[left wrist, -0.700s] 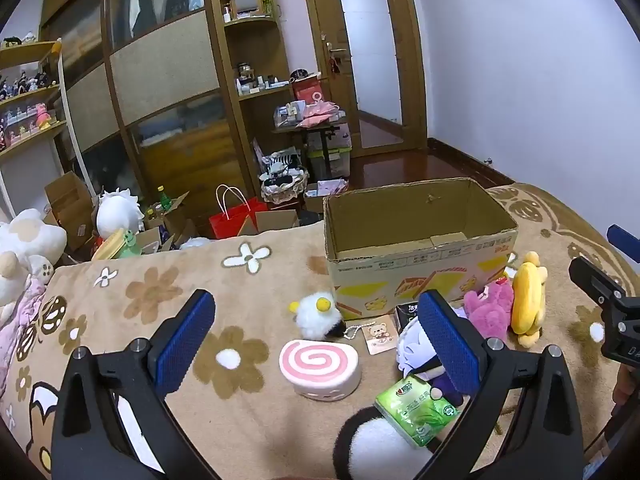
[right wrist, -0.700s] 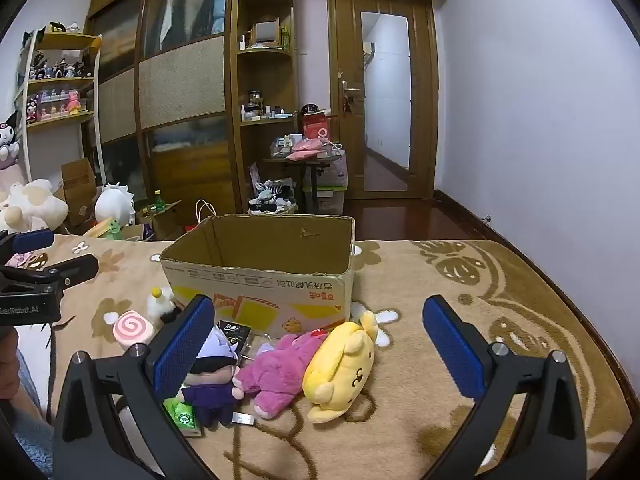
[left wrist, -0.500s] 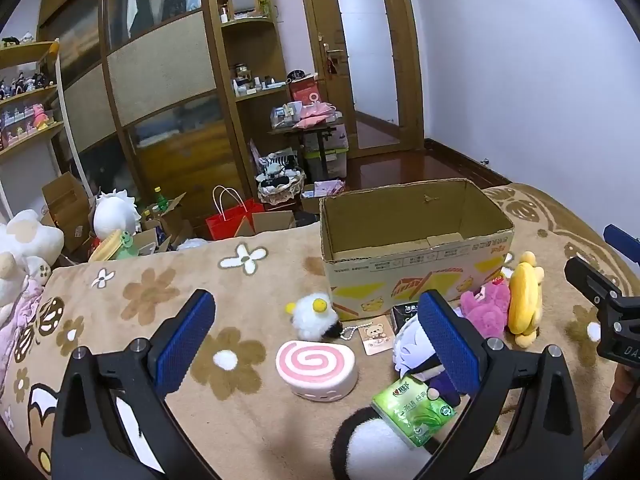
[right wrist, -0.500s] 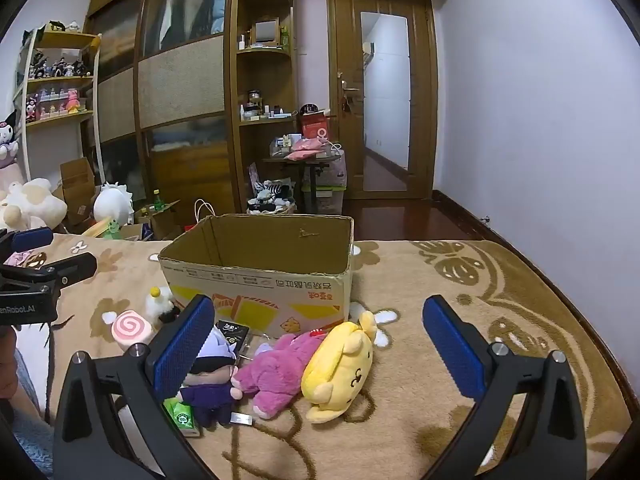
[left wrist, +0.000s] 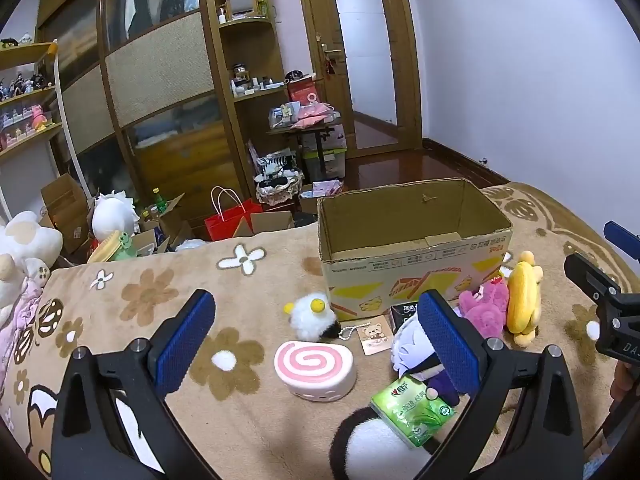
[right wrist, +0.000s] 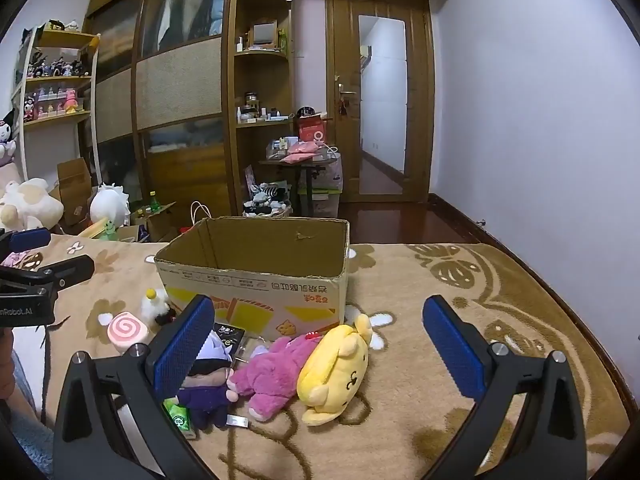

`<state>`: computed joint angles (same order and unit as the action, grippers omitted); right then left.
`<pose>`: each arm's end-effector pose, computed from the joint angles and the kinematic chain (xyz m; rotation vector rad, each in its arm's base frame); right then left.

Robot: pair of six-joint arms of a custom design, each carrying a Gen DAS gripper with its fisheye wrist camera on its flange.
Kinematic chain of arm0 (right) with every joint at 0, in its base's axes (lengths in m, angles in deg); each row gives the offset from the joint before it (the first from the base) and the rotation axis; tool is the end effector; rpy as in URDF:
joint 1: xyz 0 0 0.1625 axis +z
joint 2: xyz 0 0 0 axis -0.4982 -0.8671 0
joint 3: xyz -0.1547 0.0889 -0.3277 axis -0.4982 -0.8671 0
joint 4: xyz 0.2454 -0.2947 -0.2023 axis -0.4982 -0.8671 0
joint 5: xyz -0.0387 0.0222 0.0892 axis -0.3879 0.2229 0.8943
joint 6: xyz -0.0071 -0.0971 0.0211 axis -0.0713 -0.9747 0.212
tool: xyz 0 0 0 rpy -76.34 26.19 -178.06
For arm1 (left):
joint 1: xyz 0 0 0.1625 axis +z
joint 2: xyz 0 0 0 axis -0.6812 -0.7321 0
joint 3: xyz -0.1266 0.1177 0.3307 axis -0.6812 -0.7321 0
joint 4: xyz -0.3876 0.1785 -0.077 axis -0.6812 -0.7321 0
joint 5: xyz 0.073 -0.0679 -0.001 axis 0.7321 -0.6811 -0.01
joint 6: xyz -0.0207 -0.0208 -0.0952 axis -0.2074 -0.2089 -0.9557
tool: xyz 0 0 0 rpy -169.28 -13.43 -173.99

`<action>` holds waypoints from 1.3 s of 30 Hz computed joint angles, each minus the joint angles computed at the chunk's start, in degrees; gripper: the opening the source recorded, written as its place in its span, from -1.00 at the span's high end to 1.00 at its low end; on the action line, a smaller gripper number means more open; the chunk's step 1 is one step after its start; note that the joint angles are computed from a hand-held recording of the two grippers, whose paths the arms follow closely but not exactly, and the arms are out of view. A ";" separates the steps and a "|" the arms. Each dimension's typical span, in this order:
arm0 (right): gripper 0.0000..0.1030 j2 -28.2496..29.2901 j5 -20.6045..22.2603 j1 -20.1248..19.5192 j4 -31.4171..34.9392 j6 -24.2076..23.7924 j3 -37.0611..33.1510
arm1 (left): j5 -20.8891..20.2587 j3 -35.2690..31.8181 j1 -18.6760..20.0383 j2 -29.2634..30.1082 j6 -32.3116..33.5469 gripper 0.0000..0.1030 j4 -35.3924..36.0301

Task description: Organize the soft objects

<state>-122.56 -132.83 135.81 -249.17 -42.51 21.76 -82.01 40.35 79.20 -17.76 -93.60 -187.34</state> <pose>0.2642 -0.5310 0.1965 1.0092 -2.2657 1.1542 -0.2668 -0.4831 0.2628 0.2044 1.8590 -1.1357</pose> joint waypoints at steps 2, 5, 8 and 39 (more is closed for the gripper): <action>-1.00 0.06 -0.04 0.01 -0.02 -0.08 -0.05 | 0.00 -0.24 -0.17 -0.08 -1.22 -0.95 1.62; -1.00 0.10 -0.14 0.05 -0.11 -0.16 -0.09 | 0.04 -0.65 -0.12 0.35 -1.46 -0.95 1.74; -1.00 0.15 -0.22 0.11 -0.30 -0.24 -0.07 | 0.04 -0.38 -0.20 0.14 -1.27 -0.95 1.60; -1.00 0.37 -0.65 0.37 -0.61 -0.33 -0.08 | -0.01 0.10 -0.18 -0.26 -0.42 -0.95 0.76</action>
<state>-122.19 -133.48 136.18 -249.78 -42.85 21.69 -82.02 40.45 79.02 -18.02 -94.02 -186.58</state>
